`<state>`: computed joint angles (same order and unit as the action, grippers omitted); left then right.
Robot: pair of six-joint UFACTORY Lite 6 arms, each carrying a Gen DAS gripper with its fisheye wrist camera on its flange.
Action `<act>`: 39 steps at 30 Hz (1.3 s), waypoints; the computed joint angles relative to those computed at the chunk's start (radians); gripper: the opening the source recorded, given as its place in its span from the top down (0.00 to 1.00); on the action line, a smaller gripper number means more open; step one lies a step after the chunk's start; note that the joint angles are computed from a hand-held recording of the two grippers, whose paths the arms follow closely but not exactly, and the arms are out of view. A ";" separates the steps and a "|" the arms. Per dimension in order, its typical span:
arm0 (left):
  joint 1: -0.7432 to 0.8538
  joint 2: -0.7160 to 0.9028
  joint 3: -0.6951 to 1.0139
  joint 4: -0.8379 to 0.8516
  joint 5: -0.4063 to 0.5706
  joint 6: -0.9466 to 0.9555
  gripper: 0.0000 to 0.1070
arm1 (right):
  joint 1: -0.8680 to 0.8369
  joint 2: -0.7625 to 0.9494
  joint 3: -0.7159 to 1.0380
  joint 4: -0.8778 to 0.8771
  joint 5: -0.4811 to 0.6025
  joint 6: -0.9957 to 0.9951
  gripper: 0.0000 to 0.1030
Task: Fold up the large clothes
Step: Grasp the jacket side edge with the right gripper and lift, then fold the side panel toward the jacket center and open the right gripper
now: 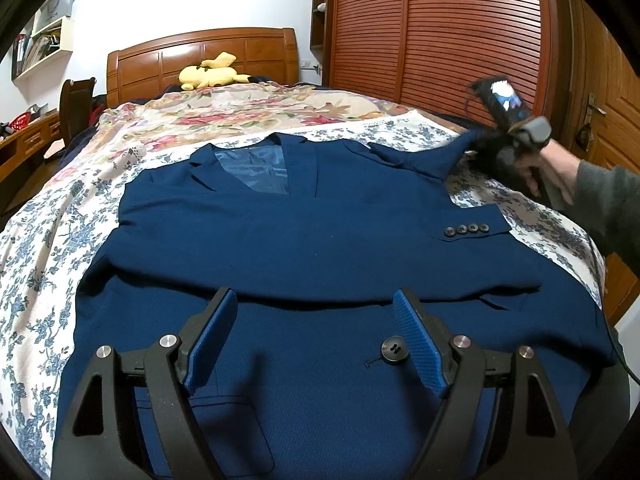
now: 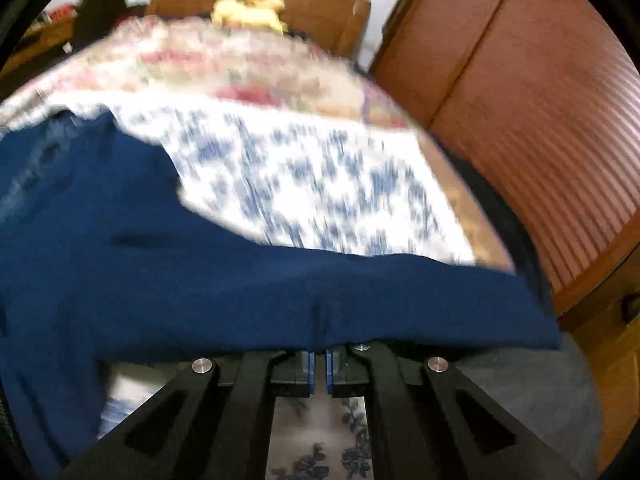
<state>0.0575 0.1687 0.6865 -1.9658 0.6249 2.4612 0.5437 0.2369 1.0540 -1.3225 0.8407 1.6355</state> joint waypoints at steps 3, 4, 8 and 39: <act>0.001 -0.003 -0.004 -0.004 0.001 0.004 0.24 | 0.112 -0.051 0.013 0.001 0.015 -0.019 0.97; 0.001 -0.002 -0.003 -0.004 0.001 0.003 0.24 | 0.154 -0.068 0.017 0.001 0.012 -0.018 0.97; -0.001 -0.005 -0.004 -0.005 -0.002 0.003 0.24 | 0.303 -0.082 0.042 0.029 -0.025 -0.017 0.97; 0.086 -0.093 -0.080 -0.070 0.143 0.064 0.24 | 0.429 -0.244 -0.195 0.153 0.088 0.226 0.49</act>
